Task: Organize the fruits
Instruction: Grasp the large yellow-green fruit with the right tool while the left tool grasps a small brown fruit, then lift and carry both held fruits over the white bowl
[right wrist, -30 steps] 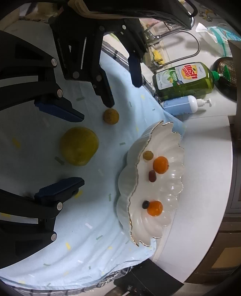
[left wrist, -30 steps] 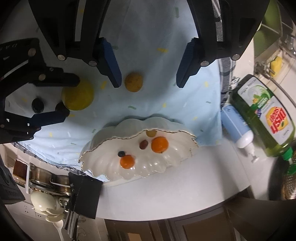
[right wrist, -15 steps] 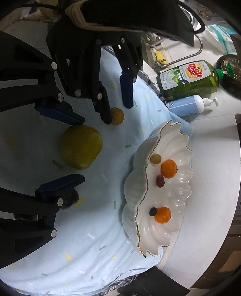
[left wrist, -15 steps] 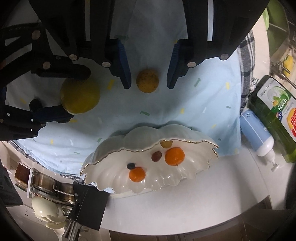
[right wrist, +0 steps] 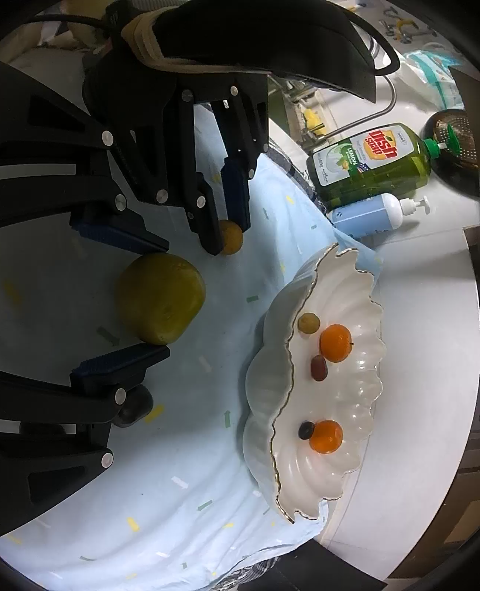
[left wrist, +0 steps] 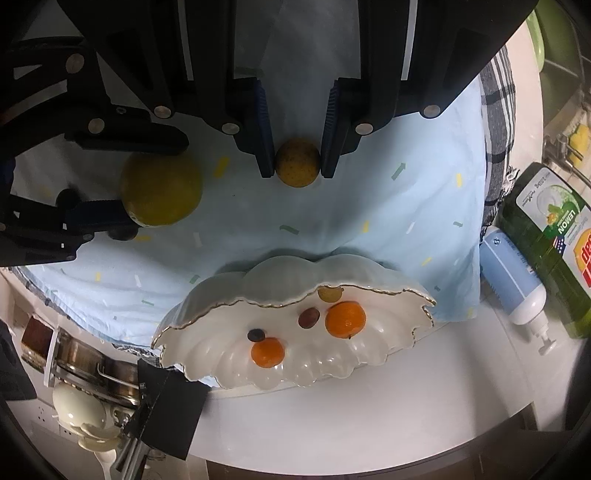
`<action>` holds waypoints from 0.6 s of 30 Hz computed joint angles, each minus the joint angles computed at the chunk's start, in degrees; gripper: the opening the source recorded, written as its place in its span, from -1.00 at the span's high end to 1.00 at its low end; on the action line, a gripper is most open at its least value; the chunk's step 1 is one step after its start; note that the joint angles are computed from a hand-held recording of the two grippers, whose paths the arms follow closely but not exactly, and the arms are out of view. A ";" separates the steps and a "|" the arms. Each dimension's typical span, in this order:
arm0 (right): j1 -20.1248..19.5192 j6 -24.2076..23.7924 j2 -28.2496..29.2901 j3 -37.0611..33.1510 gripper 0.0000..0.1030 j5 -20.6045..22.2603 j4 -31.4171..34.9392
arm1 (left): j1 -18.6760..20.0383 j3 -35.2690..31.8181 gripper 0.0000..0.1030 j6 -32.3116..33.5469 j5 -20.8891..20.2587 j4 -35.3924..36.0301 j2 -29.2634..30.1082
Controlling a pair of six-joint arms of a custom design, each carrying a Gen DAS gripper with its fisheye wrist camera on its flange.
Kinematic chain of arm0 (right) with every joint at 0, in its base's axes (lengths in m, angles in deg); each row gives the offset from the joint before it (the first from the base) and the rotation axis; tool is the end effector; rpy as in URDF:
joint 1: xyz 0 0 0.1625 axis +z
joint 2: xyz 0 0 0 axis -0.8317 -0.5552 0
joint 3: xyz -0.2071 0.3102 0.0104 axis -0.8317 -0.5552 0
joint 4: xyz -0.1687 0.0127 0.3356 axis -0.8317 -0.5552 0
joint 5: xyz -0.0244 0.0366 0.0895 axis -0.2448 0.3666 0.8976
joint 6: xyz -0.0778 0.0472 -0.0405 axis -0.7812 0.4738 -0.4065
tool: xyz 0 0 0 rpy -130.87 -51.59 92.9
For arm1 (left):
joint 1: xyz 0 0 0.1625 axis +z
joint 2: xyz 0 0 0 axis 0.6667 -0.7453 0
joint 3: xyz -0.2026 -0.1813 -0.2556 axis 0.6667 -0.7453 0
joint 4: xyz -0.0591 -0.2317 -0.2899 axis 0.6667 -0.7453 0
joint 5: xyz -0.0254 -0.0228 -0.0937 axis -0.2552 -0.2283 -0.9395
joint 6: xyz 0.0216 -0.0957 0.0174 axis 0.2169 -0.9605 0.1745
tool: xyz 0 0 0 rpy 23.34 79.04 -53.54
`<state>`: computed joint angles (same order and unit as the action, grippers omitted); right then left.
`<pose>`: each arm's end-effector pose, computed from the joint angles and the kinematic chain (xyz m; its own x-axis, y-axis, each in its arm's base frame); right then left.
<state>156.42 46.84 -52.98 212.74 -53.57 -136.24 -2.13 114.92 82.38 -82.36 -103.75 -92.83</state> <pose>0.1454 -0.3458 0.1149 -0.7797 -0.1316 0.6122 -0.4763 0.7593 -0.4434 -0.2065 -0.4249 0.0470 -0.3950 0.6613 -0.6377 0.8771 0.4780 -0.0476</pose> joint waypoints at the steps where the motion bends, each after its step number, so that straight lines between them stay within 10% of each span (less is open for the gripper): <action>1: 0.06 -0.12 0.04 0.11 0.02 0.05 -0.40 | -0.15 0.15 0.50 -0.28 0.13 -0.04 -0.15; 18: 2.29 -0.14 -2.51 2.70 0.02 -0.32 -4.59 | -4.96 4.42 0.50 -10.76 3.58 0.87 -6.05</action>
<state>158.71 46.71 -55.50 215.44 -53.89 -140.83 -7.09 119.35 71.62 -78.78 -102.88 -98.89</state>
